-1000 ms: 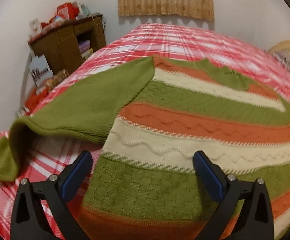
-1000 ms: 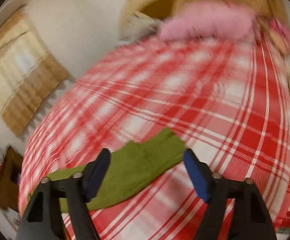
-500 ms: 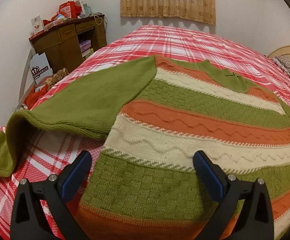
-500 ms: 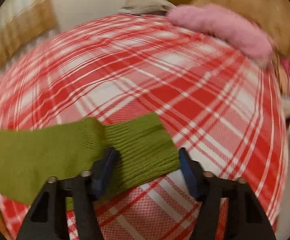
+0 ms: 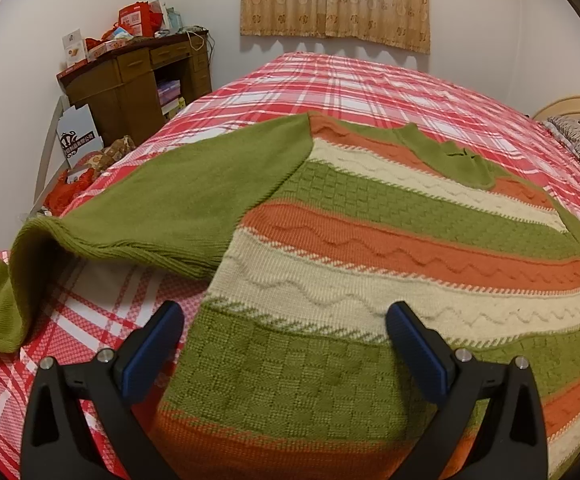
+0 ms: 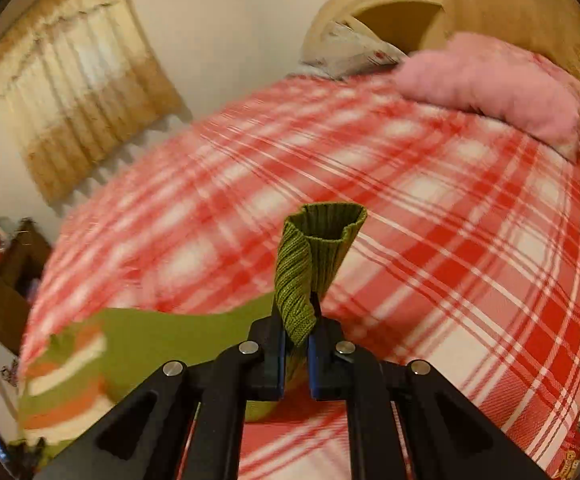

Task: Fold small clothes
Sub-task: 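Grasp the green sleeve cuff with the right tool and lift it, then lay the sleeve across the sweater body and open the right tool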

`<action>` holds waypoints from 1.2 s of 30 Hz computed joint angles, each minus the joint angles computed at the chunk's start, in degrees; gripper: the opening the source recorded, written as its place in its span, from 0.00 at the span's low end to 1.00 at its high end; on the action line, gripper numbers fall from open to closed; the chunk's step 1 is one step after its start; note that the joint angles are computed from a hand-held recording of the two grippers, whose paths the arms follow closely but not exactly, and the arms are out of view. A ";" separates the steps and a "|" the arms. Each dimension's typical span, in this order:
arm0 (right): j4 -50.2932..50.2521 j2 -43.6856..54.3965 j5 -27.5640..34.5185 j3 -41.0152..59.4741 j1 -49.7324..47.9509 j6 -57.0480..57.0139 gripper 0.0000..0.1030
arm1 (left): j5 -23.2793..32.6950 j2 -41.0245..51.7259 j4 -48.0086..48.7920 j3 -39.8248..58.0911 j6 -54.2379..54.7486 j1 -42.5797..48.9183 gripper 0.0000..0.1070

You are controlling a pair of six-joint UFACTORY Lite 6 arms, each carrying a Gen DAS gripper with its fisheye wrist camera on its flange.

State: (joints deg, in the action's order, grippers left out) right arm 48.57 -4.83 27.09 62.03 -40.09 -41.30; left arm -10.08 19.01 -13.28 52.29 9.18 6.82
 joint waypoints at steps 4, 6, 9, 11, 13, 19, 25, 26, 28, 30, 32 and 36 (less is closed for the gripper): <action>-3.84 -4.30 0.49 1.38 10.62 8.09 0.07 | -0.32 -0.05 2.47 -0.22 -2.44 0.16 0.96; -8.03 -4.22 -1.45 3.00 19.02 14.56 0.07 | -0.54 -0.02 3.75 -0.32 -3.71 0.25 0.96; -12.38 -1.93 -4.69 5.18 29.67 22.80 0.07 | -0.88 -0.05 7.26 -0.54 -7.10 0.59 0.96; -14.61 1.82 -6.70 8.15 36.43 27.23 0.06 | -1.18 -0.06 10.27 -0.66 -10.04 0.90 0.96; -19.52 6.08 -9.18 11.15 42.41 33.47 0.06 | -1.43 -0.20 12.26 -0.94 -11.99 1.10 0.96; -15.01 19.56 -14.14 19.15 52.62 34.47 0.06 | -1.56 -1.27 15.49 -2.11 -14.57 1.59 0.96; -18.00 30.57 -16.60 26.97 60.46 40.32 0.05 | -2.28 -8.39 18.56 -8.86 -17.11 5.30 0.96; -17.26 32.56 -16.66 28.62 61.67 39.91 0.05 | -3.04 -9.90 17.54 -10.46 -16.49 6.25 0.96; -14.79 36.10 -16.32 31.90 63.48 38.50 0.05 | -5.20 -13.15 16.47 -14.17 -16.19 8.98 0.96; -13.94 39.30 -15.65 35.32 64.87 38.15 0.05 | -6.82 -14.32 16.09 -16.12 -15.54 10.85 0.96; -14.82 43.82 -14.67 40.51 66.85 39.47 0.05 | -8.14 -14.27 12.87 -17.39 -13.10 12.28 0.96; -18.58 52.48 -11.40 51.73 69.77 43.72 0.05 | -9.45 -10.24 19.81 -16.38 -21.86 13.59 0.96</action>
